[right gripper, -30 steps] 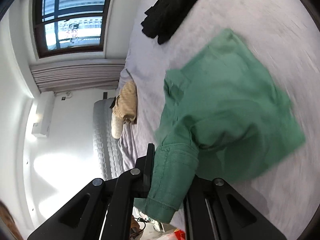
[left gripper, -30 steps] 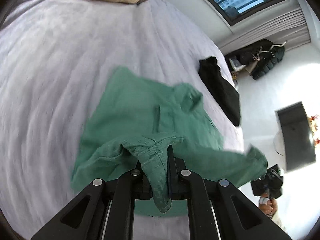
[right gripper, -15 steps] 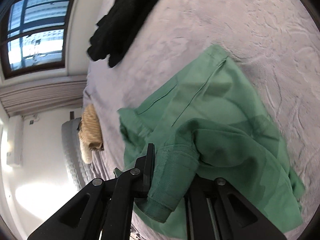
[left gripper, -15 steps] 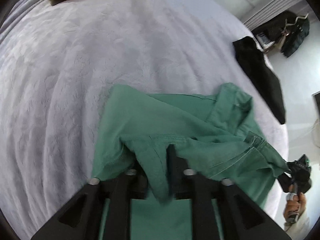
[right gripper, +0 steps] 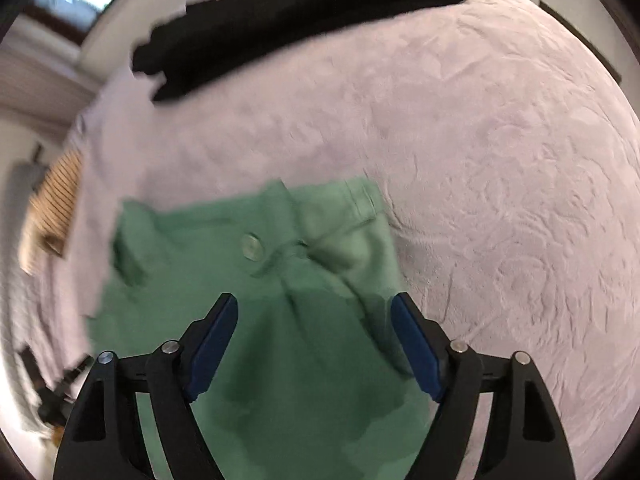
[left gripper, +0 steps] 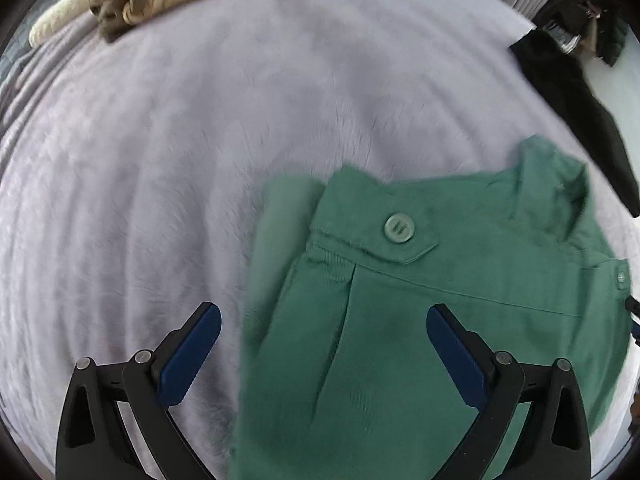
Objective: Fold large clothes
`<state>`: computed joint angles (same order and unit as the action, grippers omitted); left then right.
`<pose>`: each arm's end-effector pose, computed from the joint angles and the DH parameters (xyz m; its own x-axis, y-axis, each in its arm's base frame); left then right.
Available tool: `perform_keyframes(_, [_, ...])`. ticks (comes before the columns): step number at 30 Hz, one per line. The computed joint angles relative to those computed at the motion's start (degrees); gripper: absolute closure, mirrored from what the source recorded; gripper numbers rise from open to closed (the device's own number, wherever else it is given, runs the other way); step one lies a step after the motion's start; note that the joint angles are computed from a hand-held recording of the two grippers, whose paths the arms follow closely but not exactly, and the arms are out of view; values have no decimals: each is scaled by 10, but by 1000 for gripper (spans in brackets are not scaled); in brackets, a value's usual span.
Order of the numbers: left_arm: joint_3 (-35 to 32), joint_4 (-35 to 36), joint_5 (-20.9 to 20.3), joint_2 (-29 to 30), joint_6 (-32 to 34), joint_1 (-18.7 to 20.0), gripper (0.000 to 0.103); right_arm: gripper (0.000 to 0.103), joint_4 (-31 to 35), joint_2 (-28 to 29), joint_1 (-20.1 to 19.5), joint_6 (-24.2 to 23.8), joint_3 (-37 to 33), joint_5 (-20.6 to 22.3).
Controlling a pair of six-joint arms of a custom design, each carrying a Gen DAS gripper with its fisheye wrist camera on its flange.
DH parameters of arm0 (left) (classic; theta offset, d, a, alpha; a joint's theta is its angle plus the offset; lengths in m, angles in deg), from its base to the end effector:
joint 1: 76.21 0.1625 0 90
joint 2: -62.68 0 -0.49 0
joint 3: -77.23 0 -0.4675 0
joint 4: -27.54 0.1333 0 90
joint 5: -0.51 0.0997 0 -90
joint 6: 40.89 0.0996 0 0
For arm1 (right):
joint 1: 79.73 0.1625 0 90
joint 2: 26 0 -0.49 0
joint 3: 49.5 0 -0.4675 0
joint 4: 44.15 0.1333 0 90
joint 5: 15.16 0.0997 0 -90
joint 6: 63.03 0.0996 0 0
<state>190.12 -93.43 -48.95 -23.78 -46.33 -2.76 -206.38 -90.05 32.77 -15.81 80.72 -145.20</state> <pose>0.0319 -0.5877 0.3759 -0.7667 0.0758 -0.6375 0.2122 0.9671 -0.1402 0.2593 -0.4451 0.1101 -0.7774 0.5179 0.3570 0.2798 0.7930 -0.5412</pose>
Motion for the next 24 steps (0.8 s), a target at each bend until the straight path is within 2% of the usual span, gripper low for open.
perform_keyframes(1, [-1,3,-4,8,0,5,40,44,28,8,-1,5,-8,-13])
perform_keyframes(2, [0,4,1,11,-2,5,59,64,34,15,-2,-6,-12,-15])
perform_keyframes(3, [8,-7,30,9,-8,-1,95,99,15,19,1,-21,-11,-10])
perform_keyframes(4, [15,-27,35,0,-9,-4,95,99,-8,24,16,-34,-12,-29])
perform_keyframes(5, [18,-43,21,-9,-7,-2,95,99,-43,30,35,-66,-14,-50])
perform_keyframes(8, [18,-59,-8,-25,10,12,95,99,-40,32,55,-110,-26,-77])
perform_keyframes(10, [18,-58,-2,-19,19,17,95,99,-11,29,40,-98,-26,-79])
perform_keyframes(12, [22,-66,14,-8,23,16,92,97,9,29,13,-64,-20,-65])
perform_keyframes(13, [25,-70,27,-5,21,14,87,88,8,32,2,-52,-12,-66])
perform_keyframes(14, [28,-74,35,-4,14,12,83,85,-16,34,-2,-48,-1,-68])
perform_keyframes(15, [28,-69,41,-7,5,11,71,83,-31,33,0,-43,5,-71])
perform_keyframes(16, [27,-58,48,-13,-4,8,54,74,-22,27,4,-26,8,-73])
perform_keyframes(17, [28,-56,52,-24,-1,6,45,67,6,16,9,1,9,-72])
perform_keyframes(18, [31,-62,51,-35,12,4,33,56,24,4,14,17,11,-68])
perform_keyframes(20, [30,-42,30,-67,31,3,30,52,20,-22,37,34,27,-60])
perform_keyframes(24, [9,56,-67,-116,19,28,30,41,-29,-61,97,72,73,-17])
